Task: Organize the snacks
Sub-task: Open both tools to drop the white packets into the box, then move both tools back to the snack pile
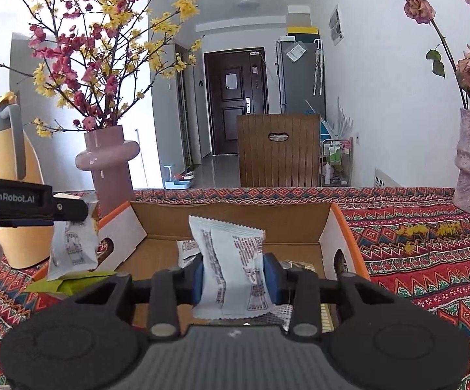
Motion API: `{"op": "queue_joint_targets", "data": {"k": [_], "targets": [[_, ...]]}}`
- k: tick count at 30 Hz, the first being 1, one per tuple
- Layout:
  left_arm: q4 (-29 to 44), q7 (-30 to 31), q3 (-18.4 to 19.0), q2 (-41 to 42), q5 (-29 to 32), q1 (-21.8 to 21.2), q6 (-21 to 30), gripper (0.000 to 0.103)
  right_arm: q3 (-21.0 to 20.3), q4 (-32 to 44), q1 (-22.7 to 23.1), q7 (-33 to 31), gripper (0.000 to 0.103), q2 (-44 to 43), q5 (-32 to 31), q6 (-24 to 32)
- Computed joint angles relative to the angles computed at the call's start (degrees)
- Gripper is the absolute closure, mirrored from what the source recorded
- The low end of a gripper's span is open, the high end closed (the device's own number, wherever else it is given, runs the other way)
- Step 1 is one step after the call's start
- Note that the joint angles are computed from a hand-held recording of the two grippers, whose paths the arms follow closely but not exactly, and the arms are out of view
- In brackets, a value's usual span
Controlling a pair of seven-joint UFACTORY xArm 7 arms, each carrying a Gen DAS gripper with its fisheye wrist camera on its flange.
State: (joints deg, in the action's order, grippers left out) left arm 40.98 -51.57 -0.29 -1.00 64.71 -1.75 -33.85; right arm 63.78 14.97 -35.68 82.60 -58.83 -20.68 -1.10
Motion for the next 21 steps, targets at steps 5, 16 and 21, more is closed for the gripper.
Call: {"op": "queue_joint_targets", "data": {"k": [5,16,21], "targets": [[-3.2,6.2,-0.2,-1.3,-5.6,-0.3,-2.2,0.019,0.0,-0.3,0.8,0.9,0.038,-0.8,0.2,0.8],[-5.5,8.4,0.8,-3.3,-8.8,-1.2,-3.2,0.0,-1.4,-2.3,2.7,3.6,0.0,-2.5,0.1,0.6],[-6.1,8.6,1.1,-4.3,-9.0,-1.5,-2.7,0.0,-2.1,-2.7,3.7,4.2,0.0,-3.4,-0.2,1.3]]}}
